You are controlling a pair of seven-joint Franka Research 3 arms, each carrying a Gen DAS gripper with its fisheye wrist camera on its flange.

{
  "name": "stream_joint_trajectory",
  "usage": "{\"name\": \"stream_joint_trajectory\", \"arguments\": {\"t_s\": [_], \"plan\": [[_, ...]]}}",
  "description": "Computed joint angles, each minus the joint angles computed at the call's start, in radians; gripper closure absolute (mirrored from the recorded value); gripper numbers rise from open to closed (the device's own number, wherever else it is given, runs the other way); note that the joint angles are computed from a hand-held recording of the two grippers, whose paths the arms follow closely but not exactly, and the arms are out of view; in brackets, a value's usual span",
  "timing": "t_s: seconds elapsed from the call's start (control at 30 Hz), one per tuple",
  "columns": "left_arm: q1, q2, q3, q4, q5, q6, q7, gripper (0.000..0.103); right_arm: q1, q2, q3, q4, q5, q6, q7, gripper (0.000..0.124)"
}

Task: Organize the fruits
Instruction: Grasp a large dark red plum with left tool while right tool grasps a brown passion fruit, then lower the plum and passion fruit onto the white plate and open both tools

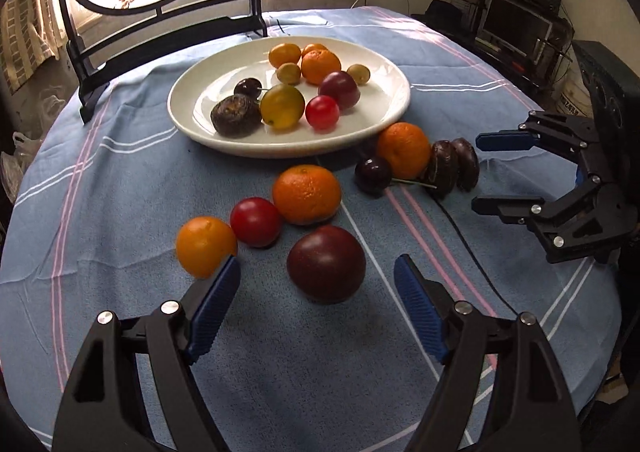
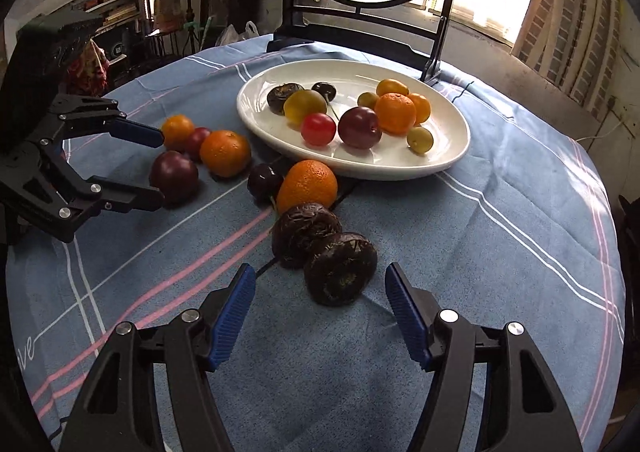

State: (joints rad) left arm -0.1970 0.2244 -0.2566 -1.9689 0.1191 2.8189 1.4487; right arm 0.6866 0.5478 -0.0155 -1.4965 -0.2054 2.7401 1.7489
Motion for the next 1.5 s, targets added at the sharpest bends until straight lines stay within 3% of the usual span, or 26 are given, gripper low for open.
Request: {"name": "stream_joint_trajectory", "arguments": {"t_s": [0.13,0.2,0.23,0.3,0.5,0.67,0.77,1.0,1.2,1.33,1.5], "plan": [[-0.001,0.027,-0.003,0.024,-0.009,-0.008,0.004,0.029,-0.018,0.029,0.021,0.039,0.028,-0.049,-0.027,0.069],[0.000,0.040,-0.007,0.039,-0.011,-0.015,0.007,0.042,-0.006,0.033,0.005,0.047,0.019,-0.062,-0.011,0.089],[0.001,0.047,-0.011,0.048,-0.016,-0.026,0.012,0.056,-0.020,0.027,0.023,0.043,0.036,-0.066,-0.031,0.090],[-0.007,0.048,-0.002,0.045,0.000,-0.020,-0.003,0.062,-0.025,0.002,0.029,0.009,0.042,-0.038,-0.044,0.102],[-0.019,0.021,0.008,0.017,0.044,0.021,-0.026,0.062,-0.040,-0.037,0.043,-0.047,0.078,0.039,-0.065,0.104],[-0.018,0.001,0.008,0.001,0.057,0.036,-0.039,0.062,-0.026,-0.007,0.021,-0.005,0.081,-0.004,-0.021,0.103],[-0.017,0.011,0.004,0.008,0.054,0.021,-0.036,0.062,0.005,0.022,-0.016,0.030,0.035,-0.042,0.028,0.090],[-0.008,0.023,-0.003,0.011,0.030,0.024,-0.023,0.062,0.001,0.029,-0.007,0.043,0.012,-0.055,0.044,0.098],[-0.024,0.010,0.017,0.004,0.069,0.039,-0.068,0.062,-0.060,-0.024,0.068,-0.033,0.117,0.080,0.002,0.099],[-0.081,-0.001,0.086,0.036,0.233,0.023,-0.203,0.062,-0.097,-0.028,0.125,-0.038,0.241,0.147,-0.043,0.099],[-0.132,0.012,0.147,0.146,0.498,-0.026,-0.415,0.062,-0.068,-0.039,0.101,-0.028,0.285,0.198,-0.042,0.099]]}}
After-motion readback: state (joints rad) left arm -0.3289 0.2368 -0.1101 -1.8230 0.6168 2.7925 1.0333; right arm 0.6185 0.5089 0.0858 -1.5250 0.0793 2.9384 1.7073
